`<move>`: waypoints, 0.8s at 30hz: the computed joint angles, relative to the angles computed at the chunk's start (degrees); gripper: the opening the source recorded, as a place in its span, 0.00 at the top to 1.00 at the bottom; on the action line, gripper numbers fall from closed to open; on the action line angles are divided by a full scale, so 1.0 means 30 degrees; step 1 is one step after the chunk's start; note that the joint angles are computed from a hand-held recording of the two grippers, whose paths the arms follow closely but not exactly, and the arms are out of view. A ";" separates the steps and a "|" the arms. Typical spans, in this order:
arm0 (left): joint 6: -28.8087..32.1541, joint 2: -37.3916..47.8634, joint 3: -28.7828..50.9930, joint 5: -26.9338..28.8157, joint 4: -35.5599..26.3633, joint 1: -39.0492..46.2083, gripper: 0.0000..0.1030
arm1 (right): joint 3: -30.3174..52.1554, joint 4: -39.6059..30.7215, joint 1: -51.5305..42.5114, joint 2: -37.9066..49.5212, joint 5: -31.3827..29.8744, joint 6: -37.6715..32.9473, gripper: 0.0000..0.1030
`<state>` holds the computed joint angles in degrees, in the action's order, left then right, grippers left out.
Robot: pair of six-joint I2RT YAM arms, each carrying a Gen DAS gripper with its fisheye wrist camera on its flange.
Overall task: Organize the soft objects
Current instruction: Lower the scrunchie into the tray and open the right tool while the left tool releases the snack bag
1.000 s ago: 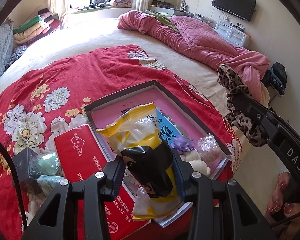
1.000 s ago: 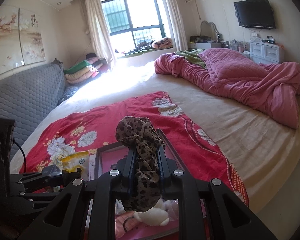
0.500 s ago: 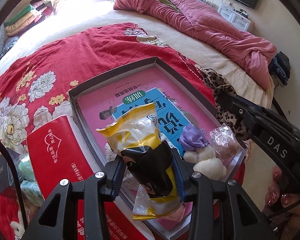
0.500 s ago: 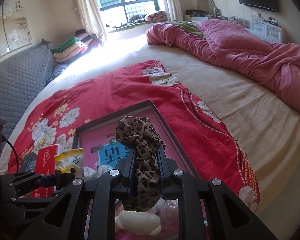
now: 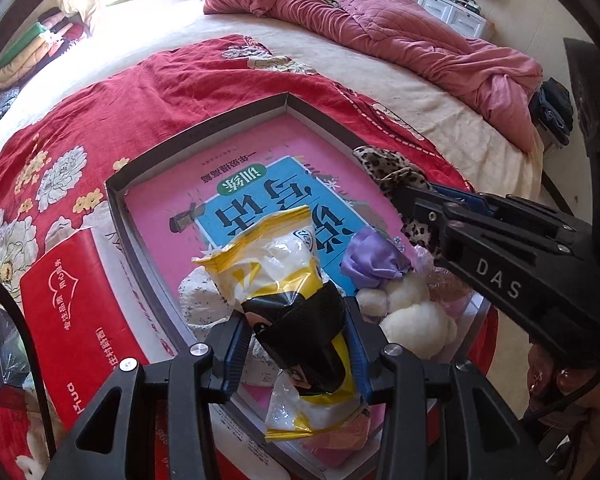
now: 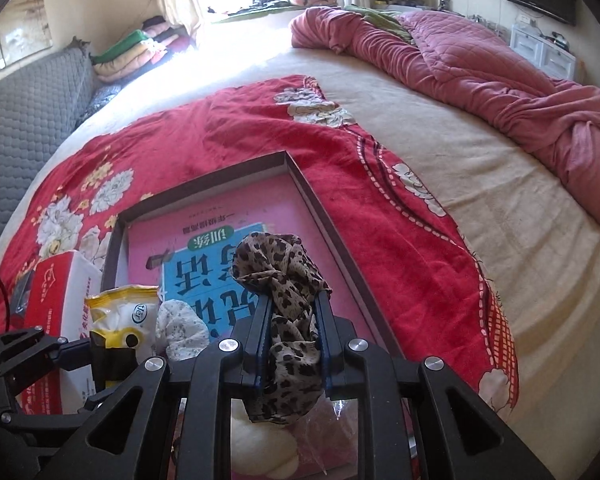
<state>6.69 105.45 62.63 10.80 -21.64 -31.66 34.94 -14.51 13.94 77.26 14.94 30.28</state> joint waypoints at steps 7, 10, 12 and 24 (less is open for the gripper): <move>0.0133 0.0496 0.0334 0.0036 -0.0148 -0.0400 0.58 | 0.0066 0.0136 -0.0410 0.0820 -0.0580 -0.0158 0.79; 0.0109 0.0605 0.0299 -0.0074 -0.0015 -0.0496 0.58 | -0.0037 0.0288 -0.0677 0.1135 -0.0892 -0.0122 0.77; -0.0017 0.0745 0.0379 -0.0036 -0.0050 -0.0495 0.58 | -0.0290 0.0581 -0.0893 0.1042 -0.1385 -0.0036 0.74; -0.0004 0.0945 0.0351 0.0046 0.0071 -0.0721 0.57 | -0.0332 0.0366 -0.0729 0.0742 -0.1195 0.0430 0.58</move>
<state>6.68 108.29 63.68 10.93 -21.43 -33.82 33.94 -13.41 11.75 79.48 11.36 31.57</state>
